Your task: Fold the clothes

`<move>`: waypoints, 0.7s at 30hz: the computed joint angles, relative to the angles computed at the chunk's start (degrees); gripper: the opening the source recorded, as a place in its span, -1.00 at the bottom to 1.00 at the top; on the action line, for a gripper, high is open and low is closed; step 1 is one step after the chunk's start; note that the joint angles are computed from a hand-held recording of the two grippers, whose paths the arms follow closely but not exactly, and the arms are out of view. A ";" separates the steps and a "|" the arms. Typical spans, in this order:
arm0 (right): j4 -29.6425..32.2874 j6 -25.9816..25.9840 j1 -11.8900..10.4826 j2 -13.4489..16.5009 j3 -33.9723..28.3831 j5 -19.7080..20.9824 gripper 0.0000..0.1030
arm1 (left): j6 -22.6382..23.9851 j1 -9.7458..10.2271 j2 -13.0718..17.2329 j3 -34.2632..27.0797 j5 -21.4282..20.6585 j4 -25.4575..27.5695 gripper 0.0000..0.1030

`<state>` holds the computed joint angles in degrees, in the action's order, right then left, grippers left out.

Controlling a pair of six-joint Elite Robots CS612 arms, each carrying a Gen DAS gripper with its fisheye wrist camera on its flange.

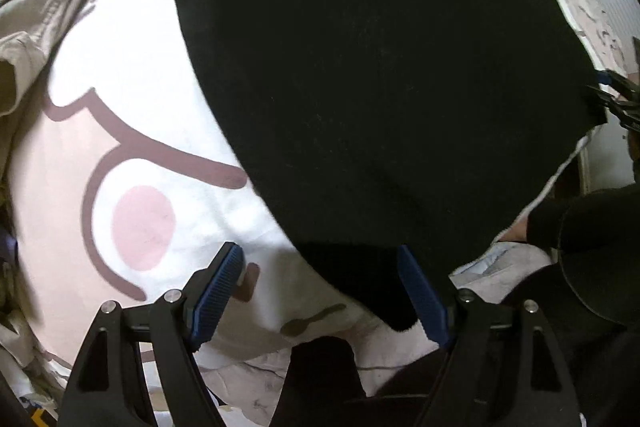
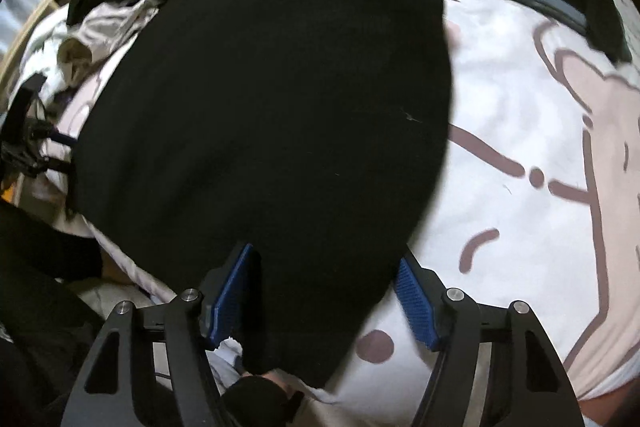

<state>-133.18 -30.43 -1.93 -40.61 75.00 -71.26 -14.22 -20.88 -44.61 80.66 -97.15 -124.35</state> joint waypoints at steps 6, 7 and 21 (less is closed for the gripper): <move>-0.16 0.59 0.01 0.33 -0.45 0.36 0.16 | -3.12 -0.09 0.63 -0.75 -2.44 -0.19 0.19; -0.41 0.80 -0.02 0.34 -0.43 0.55 0.10 | -3.75 -0.16 0.68 -0.85 -2.83 -0.38 0.06; -5.21 -17.51 2.35 -4.28 4.99 -3.95 -0.76 | -1.51 -2.88 -3.61 0.64 11.09 2.82 -0.90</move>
